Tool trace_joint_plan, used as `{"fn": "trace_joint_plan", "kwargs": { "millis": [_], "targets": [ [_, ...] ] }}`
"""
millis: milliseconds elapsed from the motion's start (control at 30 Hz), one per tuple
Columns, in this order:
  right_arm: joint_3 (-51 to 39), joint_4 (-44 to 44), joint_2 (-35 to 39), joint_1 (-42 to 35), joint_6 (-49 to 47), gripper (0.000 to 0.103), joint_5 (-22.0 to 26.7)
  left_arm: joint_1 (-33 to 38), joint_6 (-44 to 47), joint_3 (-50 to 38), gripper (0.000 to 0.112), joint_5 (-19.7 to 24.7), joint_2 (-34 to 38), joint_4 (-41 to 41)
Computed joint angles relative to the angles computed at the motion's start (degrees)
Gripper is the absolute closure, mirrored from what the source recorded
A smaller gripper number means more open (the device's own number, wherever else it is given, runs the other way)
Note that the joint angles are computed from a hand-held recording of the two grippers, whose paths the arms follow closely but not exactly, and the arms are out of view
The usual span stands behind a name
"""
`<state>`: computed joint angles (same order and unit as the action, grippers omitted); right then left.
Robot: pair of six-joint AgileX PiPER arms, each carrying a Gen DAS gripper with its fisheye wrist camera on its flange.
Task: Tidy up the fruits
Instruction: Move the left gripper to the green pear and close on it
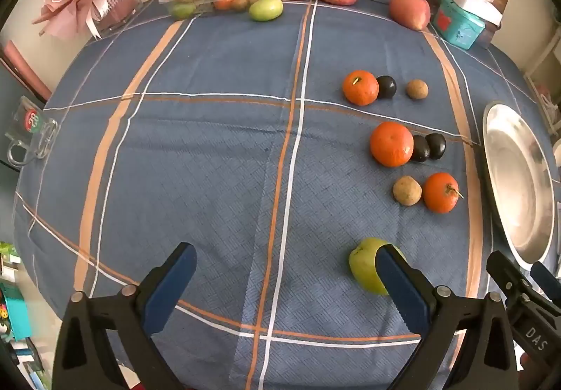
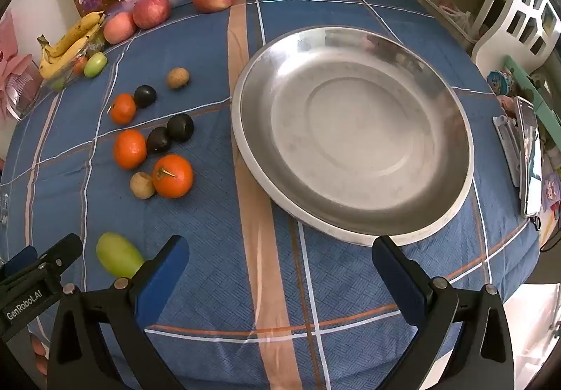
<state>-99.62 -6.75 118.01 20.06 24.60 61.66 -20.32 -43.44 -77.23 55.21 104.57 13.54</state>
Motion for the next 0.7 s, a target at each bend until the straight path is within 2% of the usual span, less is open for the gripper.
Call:
{"fn": "trace_joint_plan", "kwargs": {
  "millis": [267,467,500,633,667,700],
  "targets": [
    [0.6,0.1,-0.1,-0.1,-0.2,0.0,-0.3,-0.3,-0.2,1.2,0.009,0.0,-0.6,-1.2],
    [1.1,0.1,-0.3,-0.1,-0.1,0.0,-0.7,0.1,0.4,-0.9,0.009,0.6,1.8,-1.1],
    [1.1,0.1,-0.3,0.0,-0.1,0.0,-0.7,0.0,1.0,-1.9,0.009,2.1,2.1,-2.1],
    [1.1,0.1,-0.3,0.0,0.0,0.0,-0.7,-0.3,1.2,-2.6,0.009,2.3,2.6,-2.2],
    [1.1,0.1,-0.3,0.0,0.0,0.0,-0.7,-0.3,2.4,-4.1,0.009,5.1,3.0,-3.9],
    [1.1,0.1,-0.3,0.0,0.0,0.0,-0.7,-0.6,2.3,-4.6,0.009,5.7,3.2,-3.8]
  ]
}}
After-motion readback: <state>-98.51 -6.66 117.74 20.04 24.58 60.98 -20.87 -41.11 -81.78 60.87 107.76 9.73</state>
